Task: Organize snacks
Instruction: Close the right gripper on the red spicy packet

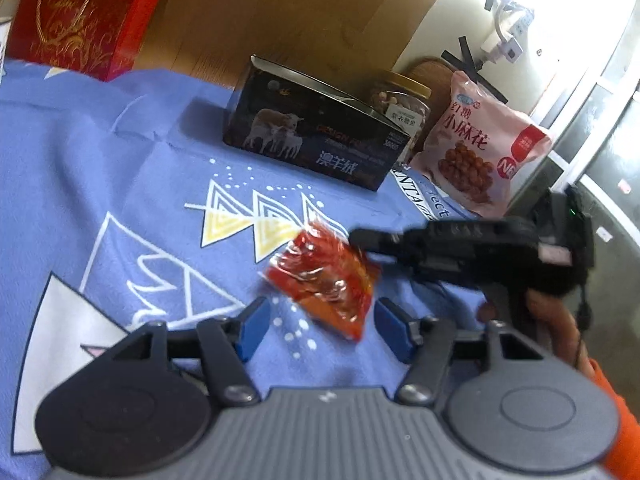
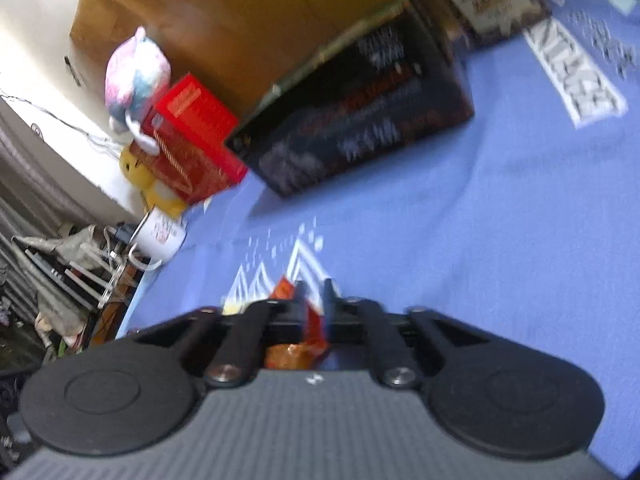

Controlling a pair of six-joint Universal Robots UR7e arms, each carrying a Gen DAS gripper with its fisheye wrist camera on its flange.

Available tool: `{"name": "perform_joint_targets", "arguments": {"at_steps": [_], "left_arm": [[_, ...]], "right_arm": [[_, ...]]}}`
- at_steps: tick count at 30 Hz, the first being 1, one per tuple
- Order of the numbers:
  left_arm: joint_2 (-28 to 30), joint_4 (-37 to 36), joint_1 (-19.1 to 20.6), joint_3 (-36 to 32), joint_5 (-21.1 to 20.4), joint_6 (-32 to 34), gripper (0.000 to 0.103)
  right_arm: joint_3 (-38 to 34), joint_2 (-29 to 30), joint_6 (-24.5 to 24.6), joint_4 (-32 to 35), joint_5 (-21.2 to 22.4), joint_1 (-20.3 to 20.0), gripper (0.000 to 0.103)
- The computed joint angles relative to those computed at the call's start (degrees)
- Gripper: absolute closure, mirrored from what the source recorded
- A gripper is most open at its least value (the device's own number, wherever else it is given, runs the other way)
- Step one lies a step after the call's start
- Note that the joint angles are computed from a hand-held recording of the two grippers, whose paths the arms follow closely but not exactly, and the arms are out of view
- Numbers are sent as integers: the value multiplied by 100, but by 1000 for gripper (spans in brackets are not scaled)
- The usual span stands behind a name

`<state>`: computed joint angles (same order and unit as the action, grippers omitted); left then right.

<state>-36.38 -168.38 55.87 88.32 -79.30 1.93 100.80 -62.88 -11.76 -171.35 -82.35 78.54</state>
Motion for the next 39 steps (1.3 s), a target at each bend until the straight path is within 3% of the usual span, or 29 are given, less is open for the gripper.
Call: {"name": "perform_joint_targets", "arguments": {"at_steps": [6,12,15,25,30,35,39], "left_arm": [[32,102,105,-153,-184,-119,49],[-76,681,377,-345,-923,-399,47],[-103,943,559,-466,-1378,-693,47],[6,1096,589,-659,-1485,-796,47],[-34,967,573,-550,-1447,-798,49],[-59,1071,618,-576,-1519,-873,54],[-59,1153,657,-615,-1626,-997,53]], "right_arm": [[940,-549,291,-203,532,-181,94],[1642,-903,692,-667,1081,-436,93],[1761,-932,876,-942,1138,-489,93],[1601,-744,799,-969,882,-333,92],[1472,-611,614,-995,524,-161,92],[1409,-468,172,-1593,-340,123,91],[1148,-432,240,-1080,-150,35,90]]}}
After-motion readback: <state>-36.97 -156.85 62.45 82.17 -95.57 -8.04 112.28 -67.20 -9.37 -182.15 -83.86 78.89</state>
